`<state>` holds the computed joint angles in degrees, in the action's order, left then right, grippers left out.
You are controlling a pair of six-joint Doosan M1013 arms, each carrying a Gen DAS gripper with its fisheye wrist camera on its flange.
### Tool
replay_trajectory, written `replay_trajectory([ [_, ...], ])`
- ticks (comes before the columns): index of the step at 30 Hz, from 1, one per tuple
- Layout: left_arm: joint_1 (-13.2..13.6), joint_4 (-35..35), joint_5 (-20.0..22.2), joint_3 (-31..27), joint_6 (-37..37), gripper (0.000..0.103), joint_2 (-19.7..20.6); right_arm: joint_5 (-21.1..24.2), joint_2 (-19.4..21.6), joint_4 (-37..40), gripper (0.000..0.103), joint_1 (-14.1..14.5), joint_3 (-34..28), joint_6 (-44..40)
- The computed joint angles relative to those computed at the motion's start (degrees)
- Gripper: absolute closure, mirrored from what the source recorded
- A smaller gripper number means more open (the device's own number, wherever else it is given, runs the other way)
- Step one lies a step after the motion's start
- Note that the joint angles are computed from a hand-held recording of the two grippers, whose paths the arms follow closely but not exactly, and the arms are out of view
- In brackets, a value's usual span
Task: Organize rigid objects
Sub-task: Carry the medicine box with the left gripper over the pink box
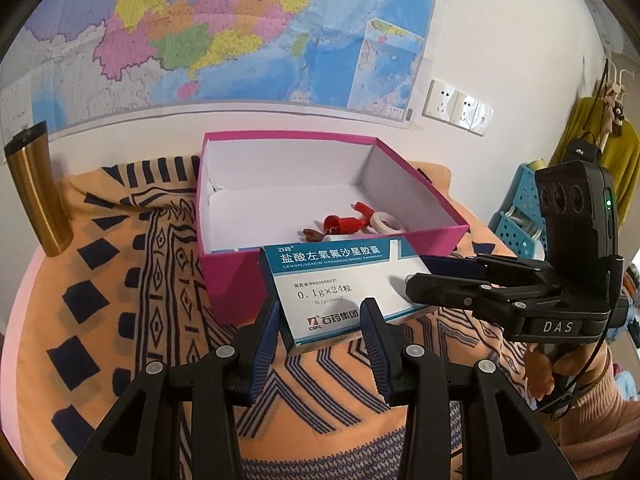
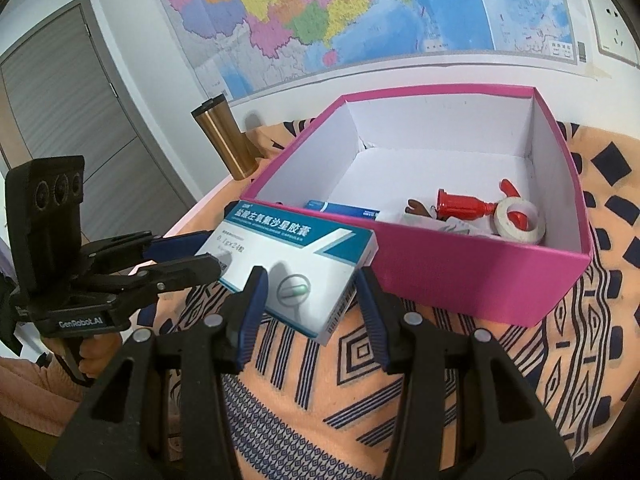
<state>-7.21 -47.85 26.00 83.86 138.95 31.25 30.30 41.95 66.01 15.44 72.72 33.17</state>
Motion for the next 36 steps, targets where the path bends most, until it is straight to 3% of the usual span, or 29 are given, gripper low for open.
replay_trajectory([
  [36, -0.02, 0.02, -1.25, -2.42, 0.86, 0.062, 0.81, -1.19, 0.12, 0.32, 0.053, -0.09, -2.06, -1.7],
])
